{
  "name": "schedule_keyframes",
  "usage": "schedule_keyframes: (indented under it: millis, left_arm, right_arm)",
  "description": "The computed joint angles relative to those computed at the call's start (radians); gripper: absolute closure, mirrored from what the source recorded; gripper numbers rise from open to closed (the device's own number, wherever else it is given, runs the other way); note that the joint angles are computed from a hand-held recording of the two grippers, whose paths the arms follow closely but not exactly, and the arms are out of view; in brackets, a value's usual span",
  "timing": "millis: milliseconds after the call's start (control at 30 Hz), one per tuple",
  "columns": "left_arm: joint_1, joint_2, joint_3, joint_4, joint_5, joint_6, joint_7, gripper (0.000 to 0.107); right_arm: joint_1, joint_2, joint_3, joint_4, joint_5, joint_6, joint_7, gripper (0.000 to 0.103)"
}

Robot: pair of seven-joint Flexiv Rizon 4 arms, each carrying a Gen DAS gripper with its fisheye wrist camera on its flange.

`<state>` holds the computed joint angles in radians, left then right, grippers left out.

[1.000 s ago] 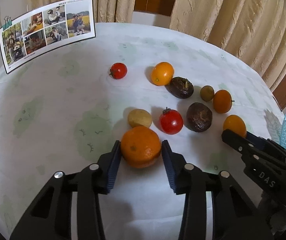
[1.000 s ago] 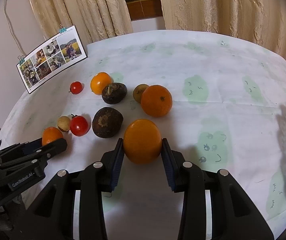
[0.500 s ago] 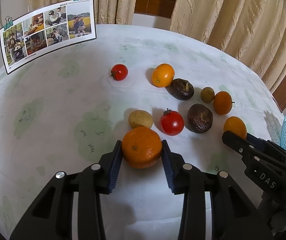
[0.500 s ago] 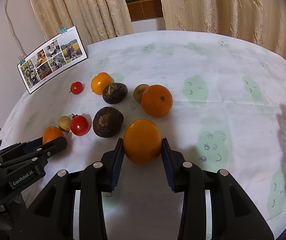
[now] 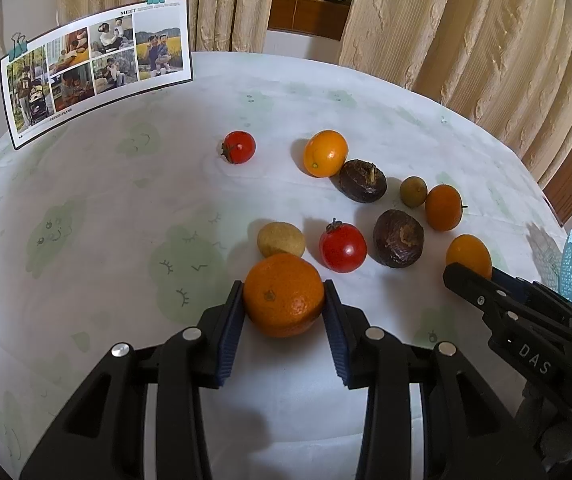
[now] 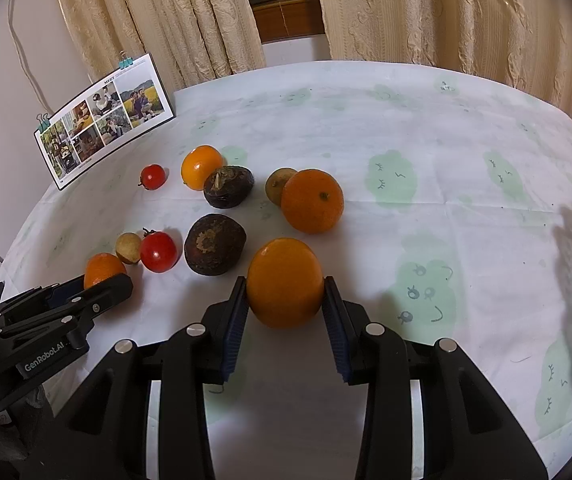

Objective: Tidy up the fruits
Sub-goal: 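Carry both held oranges over to the light-blue basket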

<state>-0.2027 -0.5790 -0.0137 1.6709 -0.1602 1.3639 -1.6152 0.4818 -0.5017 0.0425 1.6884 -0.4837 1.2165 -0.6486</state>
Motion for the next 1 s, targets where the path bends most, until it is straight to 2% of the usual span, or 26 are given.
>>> schedule_keyframes:
  millis: [367,633,733,867,1000]
  left_arm:
    - [0.0,0.009,-0.005,0.017,0.005,0.038,0.006,0.068]
    - [0.011,0.032,-0.036,0.048,-0.012,0.08,0.034,0.068]
    - [0.024,0.047,-0.067,0.066,-0.029,0.099,0.06,0.068]
    - [0.02,0.058,-0.089,0.074,-0.045,0.107,0.086,0.068]
    - [0.012,0.066,-0.112,0.07,-0.058,0.109,0.118,0.068]
  right_arm:
    - [0.003,0.001,-0.005,0.003,-0.001,0.007,0.006,0.064]
    - [0.015,0.032,-0.039,0.048,-0.038,0.044,0.073,0.064]
    - [0.021,0.07,-0.07,0.1,-0.079,0.079,0.138,0.064]
    - [0.03,0.152,-0.132,0.208,-0.195,0.132,0.289,0.064]
    - [0.034,0.257,-0.206,0.318,-0.419,0.127,0.497,0.064]
